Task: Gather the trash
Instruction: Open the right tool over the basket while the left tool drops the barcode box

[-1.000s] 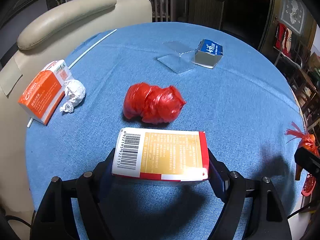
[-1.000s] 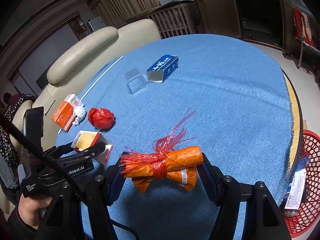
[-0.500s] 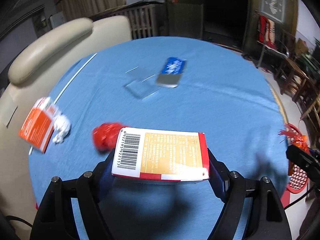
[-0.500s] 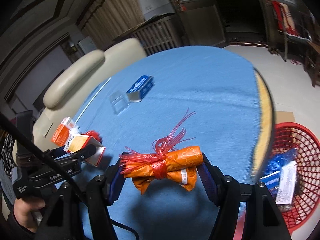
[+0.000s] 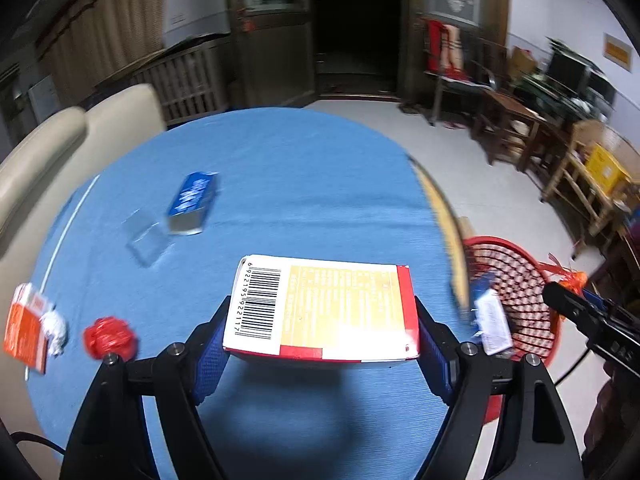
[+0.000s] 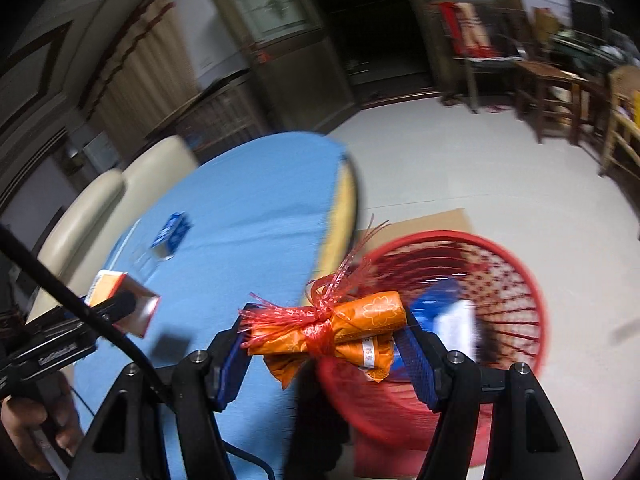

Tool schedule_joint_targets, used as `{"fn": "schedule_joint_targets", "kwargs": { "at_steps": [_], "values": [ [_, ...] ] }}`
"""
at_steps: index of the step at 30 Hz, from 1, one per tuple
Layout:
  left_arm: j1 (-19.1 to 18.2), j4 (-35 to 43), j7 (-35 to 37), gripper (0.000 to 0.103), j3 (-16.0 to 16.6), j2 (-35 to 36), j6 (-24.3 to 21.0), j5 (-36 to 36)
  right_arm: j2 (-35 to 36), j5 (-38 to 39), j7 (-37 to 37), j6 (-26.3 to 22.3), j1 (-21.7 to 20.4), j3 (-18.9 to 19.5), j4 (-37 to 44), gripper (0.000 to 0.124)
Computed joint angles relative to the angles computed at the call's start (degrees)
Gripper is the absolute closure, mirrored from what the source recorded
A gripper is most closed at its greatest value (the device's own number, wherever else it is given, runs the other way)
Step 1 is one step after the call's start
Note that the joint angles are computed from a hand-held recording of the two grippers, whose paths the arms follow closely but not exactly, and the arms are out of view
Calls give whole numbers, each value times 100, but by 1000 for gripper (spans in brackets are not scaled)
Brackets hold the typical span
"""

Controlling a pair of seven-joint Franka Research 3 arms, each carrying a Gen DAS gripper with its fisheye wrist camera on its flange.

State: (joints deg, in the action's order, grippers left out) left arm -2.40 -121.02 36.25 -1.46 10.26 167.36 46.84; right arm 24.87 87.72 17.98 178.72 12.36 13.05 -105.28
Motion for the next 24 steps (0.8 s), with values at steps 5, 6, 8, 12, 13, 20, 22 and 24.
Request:
{"fn": "schedule_joint_targets", "kwargs": {
  "at_steps": [5,6,8,12,13,20,22,24],
  "values": [
    [-121,395,488,21,-194,294,-5,-332,-2,-386,522,184,-76,-151,-136,54],
    [-157,438,556,21,-196,327,11,-378,15,-605,754,200,-85,-185,-164,54],
    [-235,518,649,21,-182,381,15,-447,68,-992,1160,231,-94,-233,-178,54],
    [-376,684,776,21,-154,493,-54,-547,91,-998,1076,288,-496,84,-218,54],
    [-396,726,808,21,-158,521,-92,-592,100,-1043,1101,300,-566,148,-223,54],
    [-483,872,1004,21,-183,621,-207,-838,148,-1672,1642,353,-752,320,-311,54],
    [-510,879,1026,21,-173,635,-195,-853,170,-1909,1852,369,-791,355,-335,54],
    [-506,868,1083,21,-185,641,-188,-915,192,-2155,2091,384,-790,355,-345,54]
  ]
}}
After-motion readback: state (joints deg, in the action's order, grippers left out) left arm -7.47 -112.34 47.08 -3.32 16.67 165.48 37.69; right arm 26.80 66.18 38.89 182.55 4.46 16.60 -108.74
